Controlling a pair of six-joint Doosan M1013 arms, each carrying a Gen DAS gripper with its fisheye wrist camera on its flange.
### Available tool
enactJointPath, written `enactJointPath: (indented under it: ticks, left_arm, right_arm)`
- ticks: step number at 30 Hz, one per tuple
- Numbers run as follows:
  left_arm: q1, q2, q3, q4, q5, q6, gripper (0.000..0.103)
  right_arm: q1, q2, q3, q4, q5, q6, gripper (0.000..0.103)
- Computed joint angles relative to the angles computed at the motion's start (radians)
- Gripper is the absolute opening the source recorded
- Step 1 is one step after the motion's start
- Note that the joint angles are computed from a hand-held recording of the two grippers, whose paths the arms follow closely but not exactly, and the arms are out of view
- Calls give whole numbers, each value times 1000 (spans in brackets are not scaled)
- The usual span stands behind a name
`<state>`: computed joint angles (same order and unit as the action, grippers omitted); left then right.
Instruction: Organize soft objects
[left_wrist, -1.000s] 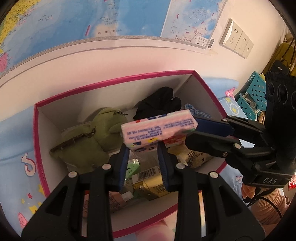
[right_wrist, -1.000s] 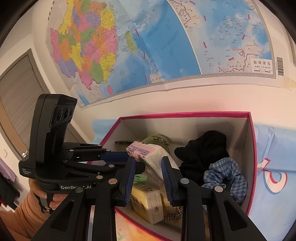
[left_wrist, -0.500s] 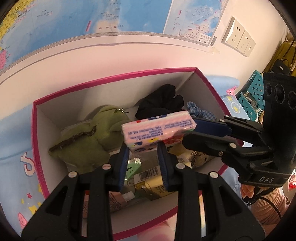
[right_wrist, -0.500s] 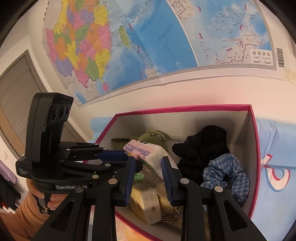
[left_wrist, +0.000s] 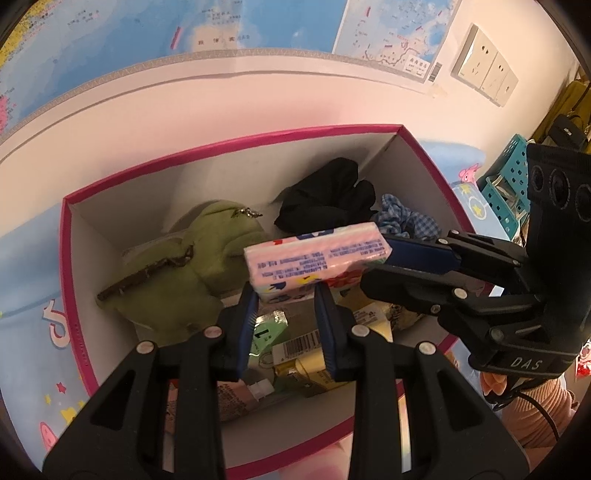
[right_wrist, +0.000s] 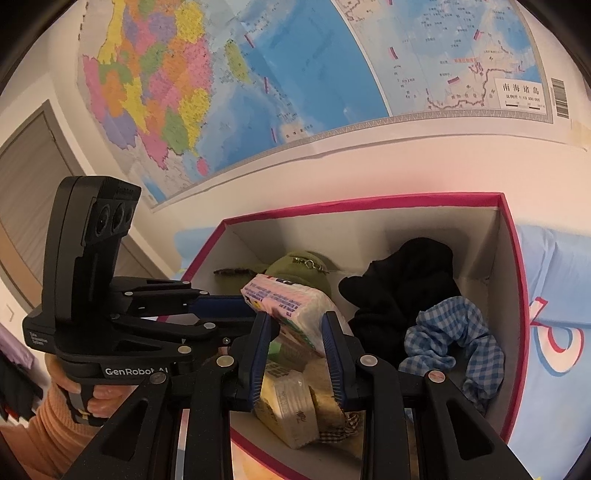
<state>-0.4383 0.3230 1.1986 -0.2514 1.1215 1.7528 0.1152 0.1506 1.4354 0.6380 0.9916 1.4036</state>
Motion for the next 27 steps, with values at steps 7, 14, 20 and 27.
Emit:
enactJointPath:
  ticks: [7,14,20,27]
  left_arm:
    - [-6,19,-26,16,38,-15,32]
    - [-6,27,-39,17,52,-37,32]
    - [0,-22,21,16,-44,-45,54]
    - [17,-122,143,7,-237,-55,71]
  right_arm:
    - [4,7,-4,-15,12,20,29]
    - [11,10,-7,-47,12,47,31]
    - [18,-4,3,-96,-16,75,41]
    - [27,-55,32,-156,-69,67,51]
